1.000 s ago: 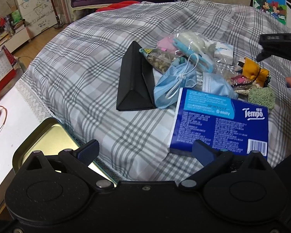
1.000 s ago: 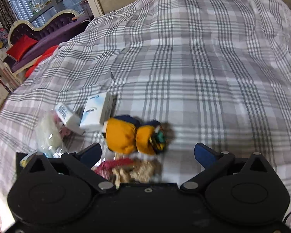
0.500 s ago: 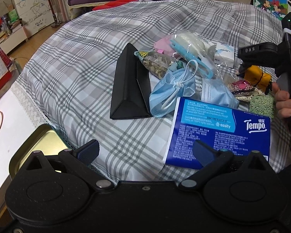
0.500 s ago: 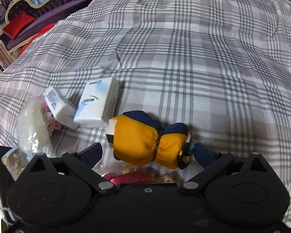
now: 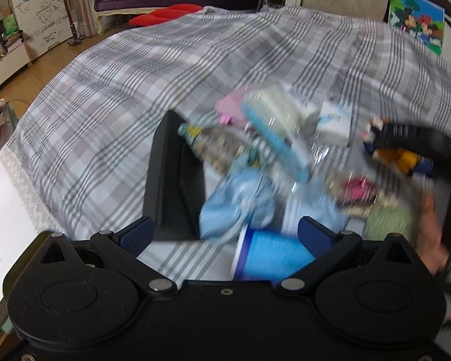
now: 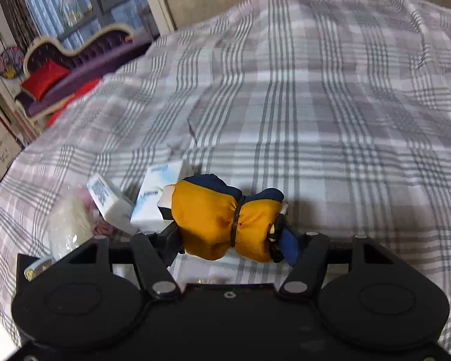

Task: Organize soft objects
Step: 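Lift the bagged sponge with the left gripper and carry it over the gold tray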

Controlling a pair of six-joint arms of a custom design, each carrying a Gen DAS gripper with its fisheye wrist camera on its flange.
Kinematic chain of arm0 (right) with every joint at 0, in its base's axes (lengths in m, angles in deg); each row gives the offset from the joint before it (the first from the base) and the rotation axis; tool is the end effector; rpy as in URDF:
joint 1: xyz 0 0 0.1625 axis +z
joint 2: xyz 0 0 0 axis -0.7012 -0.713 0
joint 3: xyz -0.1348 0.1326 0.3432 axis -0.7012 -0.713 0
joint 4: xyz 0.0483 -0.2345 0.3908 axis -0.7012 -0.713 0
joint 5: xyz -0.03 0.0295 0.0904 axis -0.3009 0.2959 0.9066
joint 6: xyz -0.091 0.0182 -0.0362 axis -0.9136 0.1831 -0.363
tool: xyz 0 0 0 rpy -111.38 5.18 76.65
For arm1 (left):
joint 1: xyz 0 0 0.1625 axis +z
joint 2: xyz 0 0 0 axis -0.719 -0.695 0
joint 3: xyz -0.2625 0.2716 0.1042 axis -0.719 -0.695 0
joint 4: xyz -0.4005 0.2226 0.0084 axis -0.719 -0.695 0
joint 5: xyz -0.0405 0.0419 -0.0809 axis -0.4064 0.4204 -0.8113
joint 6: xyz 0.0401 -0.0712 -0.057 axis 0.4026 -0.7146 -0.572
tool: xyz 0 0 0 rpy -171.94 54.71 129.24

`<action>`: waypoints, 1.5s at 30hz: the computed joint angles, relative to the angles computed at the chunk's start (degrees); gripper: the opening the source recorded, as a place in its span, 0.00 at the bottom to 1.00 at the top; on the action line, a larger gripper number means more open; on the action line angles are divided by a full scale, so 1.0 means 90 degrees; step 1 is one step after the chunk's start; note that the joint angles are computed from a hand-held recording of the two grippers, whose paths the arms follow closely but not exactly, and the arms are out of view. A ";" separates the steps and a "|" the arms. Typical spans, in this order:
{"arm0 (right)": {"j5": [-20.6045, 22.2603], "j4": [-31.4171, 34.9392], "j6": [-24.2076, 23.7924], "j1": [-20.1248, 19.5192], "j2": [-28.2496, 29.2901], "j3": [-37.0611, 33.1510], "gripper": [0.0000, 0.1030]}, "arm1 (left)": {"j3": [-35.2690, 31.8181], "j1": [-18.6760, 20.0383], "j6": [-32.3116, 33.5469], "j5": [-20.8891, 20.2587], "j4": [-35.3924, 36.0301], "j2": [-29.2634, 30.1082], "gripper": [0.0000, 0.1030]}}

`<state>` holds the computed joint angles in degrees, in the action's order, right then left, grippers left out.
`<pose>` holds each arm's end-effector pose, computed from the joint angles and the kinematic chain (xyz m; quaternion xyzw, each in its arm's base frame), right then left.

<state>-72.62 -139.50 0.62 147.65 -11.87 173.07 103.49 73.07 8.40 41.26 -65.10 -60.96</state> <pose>0.1904 -0.5224 0.2459 0.0229 -0.8775 0.3615 0.3143 -0.3254 -0.4058 0.1500 0.0022 0.8688 -0.3270 0.3717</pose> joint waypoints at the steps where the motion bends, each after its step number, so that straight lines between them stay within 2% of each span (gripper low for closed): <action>1: -0.0037 -0.0153 -0.0064 0.0016 0.0011 0.0028 0.63 | -0.0088 0.0080 0.0131 0.0006 -0.0121 0.0061 0.96; 5: -0.0226 -0.0375 -0.0133 0.0028 0.0048 0.0055 0.63 | -0.0565 0.0464 0.0660 0.0063 -0.0561 0.0457 0.96; 8: -0.0188 -0.0230 0.0076 -0.0028 -0.0027 0.0068 0.63 | -0.0891 0.0696 0.0974 0.0133 -0.0826 0.0787 0.96; 14: -0.0203 -0.0385 0.0051 -0.0076 0.0004 0.0112 0.63 | -0.1559 0.1155 0.1232 0.0041 -0.1108 0.1456 0.95; 25: -0.0047 -0.0136 0.0252 -0.0170 -0.0043 0.0123 0.63 | -0.2203 0.1607 0.1741 -0.0183 -0.1400 0.2305 0.95; 31: -0.0073 -0.0032 0.0357 -0.0199 -0.0030 0.0118 0.63 | -0.2461 0.1767 0.1956 -0.0250 -0.1543 0.2562 0.95; 34: -0.0084 -0.0029 0.0350 -0.0203 0.0003 0.0104 0.63 | -0.2584 0.1836 0.1969 -0.0396 -0.1534 0.2603 0.79; 36: -0.0095 -0.0031 0.0349 -0.0204 0.0026 0.0097 0.63 | -0.2608 0.1851 0.1946 -0.0452 -0.1525 0.2584 0.62; 38: -0.0108 -0.0030 0.0346 -0.0202 0.0041 0.0091 0.63 | -0.2661 0.1825 0.1844 -0.0402 -0.1341 0.2574 0.54; 45: -0.0141 -0.0090 0.0419 -0.0231 0.0072 0.0069 0.63 | -0.2457 0.1631 0.2055 -0.0409 -0.1608 0.2310 0.51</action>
